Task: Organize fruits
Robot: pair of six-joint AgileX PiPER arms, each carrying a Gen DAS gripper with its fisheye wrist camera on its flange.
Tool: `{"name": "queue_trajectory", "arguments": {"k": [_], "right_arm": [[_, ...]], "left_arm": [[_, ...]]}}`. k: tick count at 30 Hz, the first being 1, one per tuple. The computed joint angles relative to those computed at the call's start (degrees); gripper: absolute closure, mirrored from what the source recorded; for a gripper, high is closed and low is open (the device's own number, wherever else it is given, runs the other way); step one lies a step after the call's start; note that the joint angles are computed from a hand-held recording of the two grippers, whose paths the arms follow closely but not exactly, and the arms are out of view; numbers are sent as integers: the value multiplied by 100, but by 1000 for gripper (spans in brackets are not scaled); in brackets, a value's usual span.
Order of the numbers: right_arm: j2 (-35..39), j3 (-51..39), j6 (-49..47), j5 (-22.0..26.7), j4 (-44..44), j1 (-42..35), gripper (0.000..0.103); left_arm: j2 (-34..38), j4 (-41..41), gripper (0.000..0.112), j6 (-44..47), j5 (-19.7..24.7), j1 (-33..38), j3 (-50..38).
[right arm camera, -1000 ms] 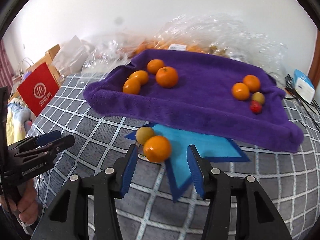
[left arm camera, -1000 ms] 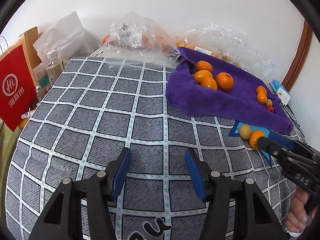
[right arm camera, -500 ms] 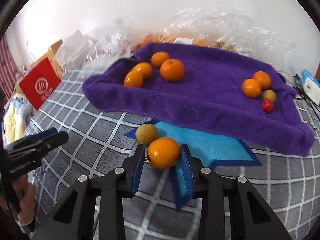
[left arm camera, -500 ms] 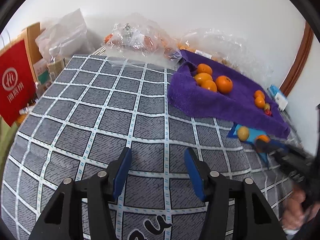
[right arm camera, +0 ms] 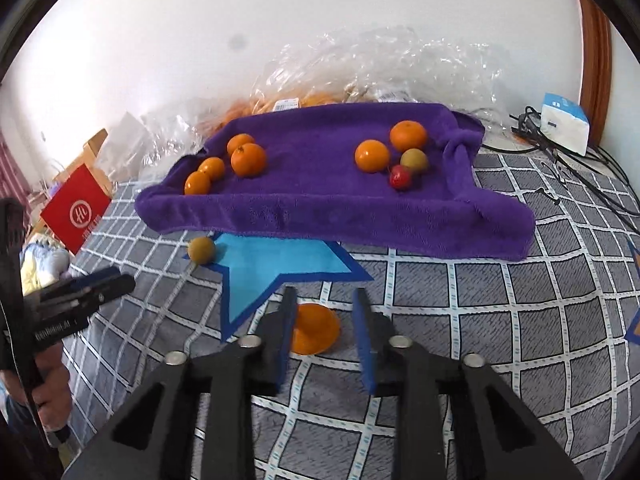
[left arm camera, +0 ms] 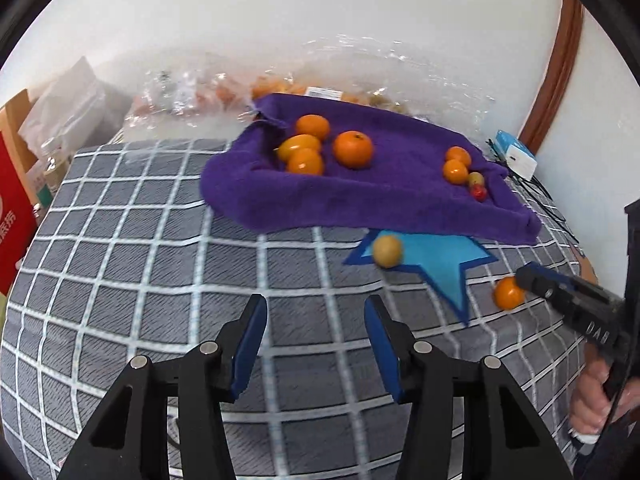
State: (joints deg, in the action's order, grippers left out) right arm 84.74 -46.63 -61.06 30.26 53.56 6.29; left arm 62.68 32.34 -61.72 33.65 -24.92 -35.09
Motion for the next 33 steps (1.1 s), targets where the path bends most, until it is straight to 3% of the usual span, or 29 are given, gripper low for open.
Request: {"name": "queue_trajectory", "arguments": {"k": [3, 5, 10, 17, 20, 23, 25, 28, 33], "right_arm": [[140, -31, -220, 300, 147, -1, 67], [151, 10, -185, 232, 115, 158, 67], [204, 90, 200, -286, -363, 620, 70], [-87, 183, 52, -634, -240, 204, 70], [89, 35, 255, -702, -422, -14, 70], [239, 48, -132, -759, -21, -153, 70], [298, 45, -66, -781, -97, -159, 70], [296, 71, -478, -729, 218, -142, 70], [380, 1, -256, -652, 27, -167, 70]], "left_arm": [[55, 44, 64, -69, -11, -10, -66], [73, -111, 64, 23, -64, 86, -81], [202, -734, 64, 667, -325, 460, -148], [862, -764, 64, 726, -599, 307, -557], [1262, -510, 64, 518, -608, 85, -860], [1699, -78, 66, 120, -577, -97, -1089], [1891, 268, 71, -221, -558, -165, -1143], [2013, 999, 89, -972, -460, -317, -1085], [1665, 1039, 89, -1077, -1073, -58, -669]]}}
